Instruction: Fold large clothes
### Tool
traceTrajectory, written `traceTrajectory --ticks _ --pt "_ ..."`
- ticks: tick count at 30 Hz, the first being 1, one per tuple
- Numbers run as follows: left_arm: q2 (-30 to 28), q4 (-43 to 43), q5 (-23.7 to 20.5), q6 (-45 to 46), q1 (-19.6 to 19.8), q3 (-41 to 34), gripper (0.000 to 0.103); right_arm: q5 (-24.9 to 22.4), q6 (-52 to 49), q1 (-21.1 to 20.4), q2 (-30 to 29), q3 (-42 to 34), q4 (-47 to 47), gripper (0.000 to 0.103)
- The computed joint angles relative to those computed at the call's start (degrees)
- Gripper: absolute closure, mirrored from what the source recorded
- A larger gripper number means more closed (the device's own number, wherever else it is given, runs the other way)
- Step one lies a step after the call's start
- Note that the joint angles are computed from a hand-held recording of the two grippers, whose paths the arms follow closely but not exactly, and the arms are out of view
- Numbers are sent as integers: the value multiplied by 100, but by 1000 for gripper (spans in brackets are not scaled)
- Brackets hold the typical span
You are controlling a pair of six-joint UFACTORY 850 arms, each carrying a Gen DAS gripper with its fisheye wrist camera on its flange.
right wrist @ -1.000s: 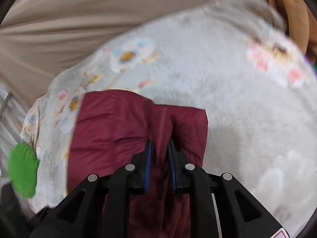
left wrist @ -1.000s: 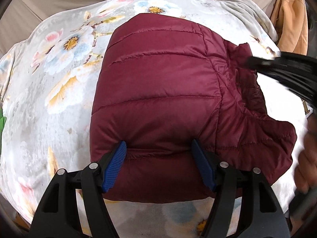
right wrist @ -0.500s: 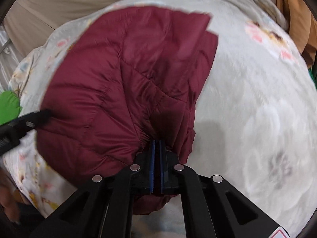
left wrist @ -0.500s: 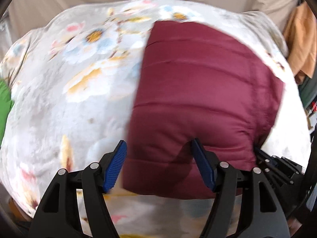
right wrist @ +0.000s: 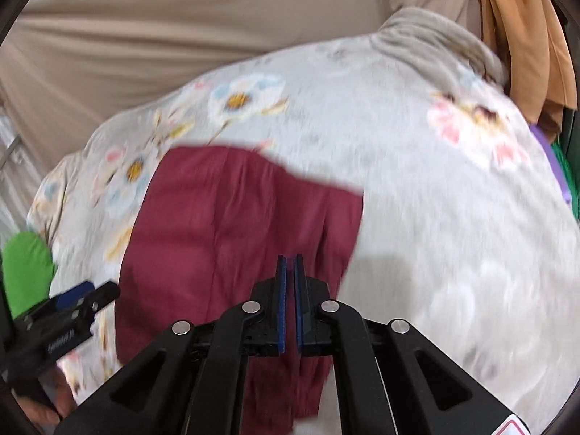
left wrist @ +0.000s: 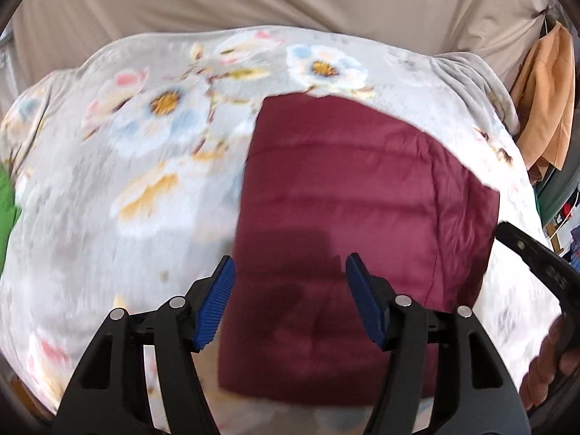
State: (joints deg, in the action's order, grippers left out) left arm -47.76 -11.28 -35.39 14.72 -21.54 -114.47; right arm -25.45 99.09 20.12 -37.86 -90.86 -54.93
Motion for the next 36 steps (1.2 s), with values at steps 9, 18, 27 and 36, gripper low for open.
traceTrajectory --ticks 9,18,27,36 --pt "-1067 748 -185 -415 -195 -1156 21 -134 -2181 -368 -1379 -1368 1935 103" --pt "-719 122 -497 130 125 -896 26 491 218 42 279 427 198 97" --pt "-135 298 -397 197 215 136 24 206 -1055 693 -70 617 1868 103" --pt "70 580 -12 -144 162 639 23 560 -901 484 -313 597 1673 103"
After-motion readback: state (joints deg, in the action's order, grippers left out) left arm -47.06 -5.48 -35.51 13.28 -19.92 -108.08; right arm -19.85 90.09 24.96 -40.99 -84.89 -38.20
